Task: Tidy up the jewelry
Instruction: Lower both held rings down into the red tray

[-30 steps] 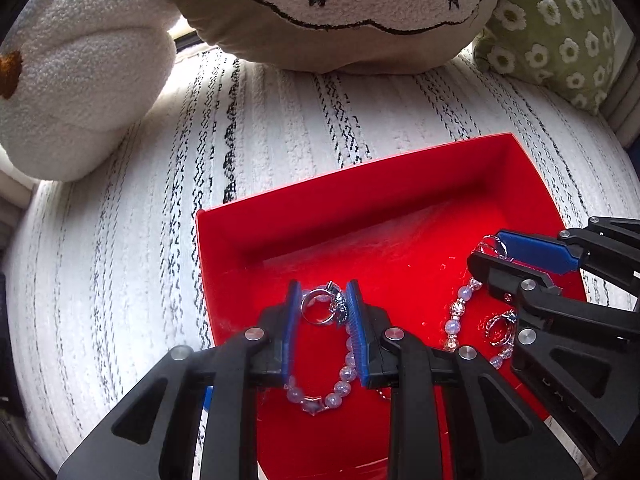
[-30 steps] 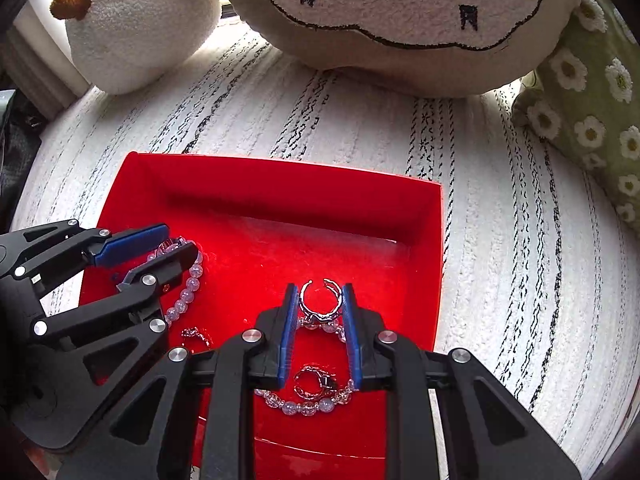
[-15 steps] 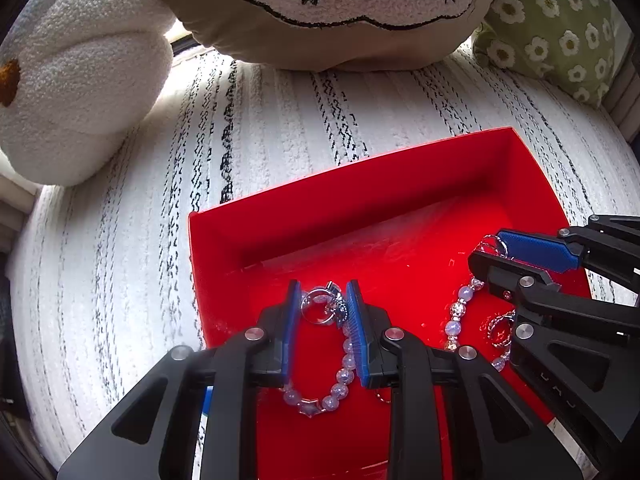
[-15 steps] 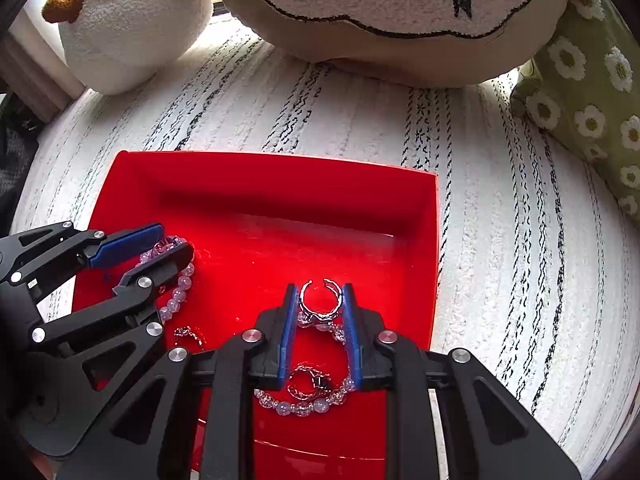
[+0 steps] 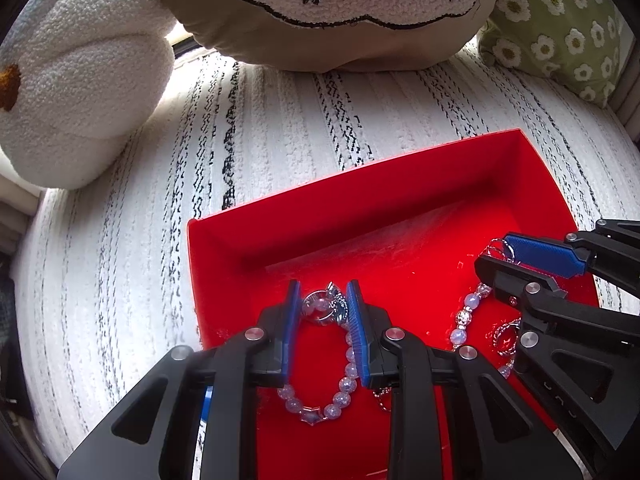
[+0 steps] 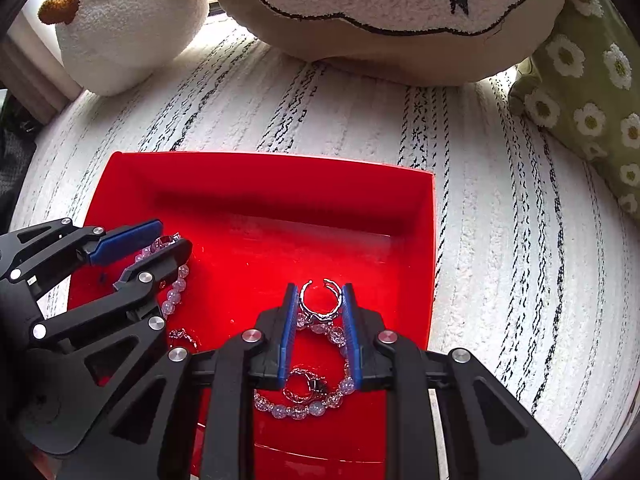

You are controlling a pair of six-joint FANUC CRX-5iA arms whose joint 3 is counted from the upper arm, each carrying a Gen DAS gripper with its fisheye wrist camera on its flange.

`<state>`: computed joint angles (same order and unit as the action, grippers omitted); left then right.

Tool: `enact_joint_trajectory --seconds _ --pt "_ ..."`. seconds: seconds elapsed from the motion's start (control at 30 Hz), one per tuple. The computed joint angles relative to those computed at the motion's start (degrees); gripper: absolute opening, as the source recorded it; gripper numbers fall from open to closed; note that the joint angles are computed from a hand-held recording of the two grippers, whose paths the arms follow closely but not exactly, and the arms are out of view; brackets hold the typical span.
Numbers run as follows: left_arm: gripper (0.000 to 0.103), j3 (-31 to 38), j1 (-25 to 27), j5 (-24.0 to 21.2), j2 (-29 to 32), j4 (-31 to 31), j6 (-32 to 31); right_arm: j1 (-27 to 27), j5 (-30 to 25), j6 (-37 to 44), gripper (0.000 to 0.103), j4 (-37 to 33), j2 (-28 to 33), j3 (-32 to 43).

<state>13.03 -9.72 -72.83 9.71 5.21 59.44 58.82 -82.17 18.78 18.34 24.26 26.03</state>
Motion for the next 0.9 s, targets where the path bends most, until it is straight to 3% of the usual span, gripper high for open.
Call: enact_joint_trajectory --seconds 0.9 --pt "0.023 -2.5 2.88 1.99 -3.92 5.69 -2.79 -0.26 -0.38 -0.37 0.022 -0.26 1.0 1.34"
